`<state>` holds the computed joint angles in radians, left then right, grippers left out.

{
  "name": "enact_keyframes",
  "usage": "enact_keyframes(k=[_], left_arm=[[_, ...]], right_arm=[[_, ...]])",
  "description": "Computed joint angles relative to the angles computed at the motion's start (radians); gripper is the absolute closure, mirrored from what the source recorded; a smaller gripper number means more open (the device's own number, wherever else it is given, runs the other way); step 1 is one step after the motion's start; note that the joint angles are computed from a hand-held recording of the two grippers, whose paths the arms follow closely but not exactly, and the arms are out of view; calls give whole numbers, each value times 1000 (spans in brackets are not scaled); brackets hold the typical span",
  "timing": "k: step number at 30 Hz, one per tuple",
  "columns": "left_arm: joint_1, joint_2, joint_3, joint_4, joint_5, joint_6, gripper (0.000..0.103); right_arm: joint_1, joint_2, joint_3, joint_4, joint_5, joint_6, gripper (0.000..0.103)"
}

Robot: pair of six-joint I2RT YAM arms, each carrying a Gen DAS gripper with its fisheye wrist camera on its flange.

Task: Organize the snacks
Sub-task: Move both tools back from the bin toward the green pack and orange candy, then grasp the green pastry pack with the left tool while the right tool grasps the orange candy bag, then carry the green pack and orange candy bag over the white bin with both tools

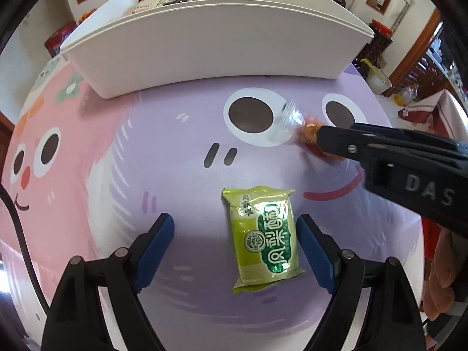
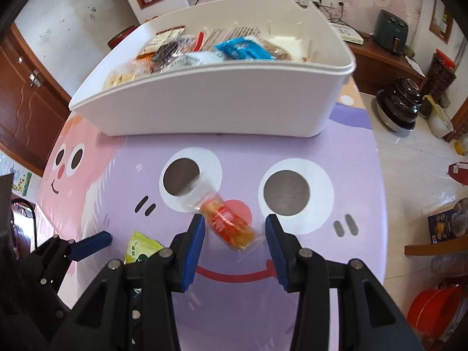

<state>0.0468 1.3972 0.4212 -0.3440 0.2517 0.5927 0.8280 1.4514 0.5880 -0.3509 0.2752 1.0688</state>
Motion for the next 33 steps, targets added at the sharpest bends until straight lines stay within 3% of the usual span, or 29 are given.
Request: enact_keyframes(k=[8,17,22,24,33], left_arm=[[56,-50,-67,44,18,111,20],[219,-81,-85,34,121,274,44],[210,-81,-114,86,158,283,53],[192,-87,-123,100,167,277,67],[228,-49,-70,59,185,301,68]], right_arm=[[33,40,-13,53,23,-42,60],[90,4,-79,110,110,20,72],[127,-1,-104,136,152,53,76],[142,9,-96,124,169,60,77],[219,2,-48,47,246,125,78]])
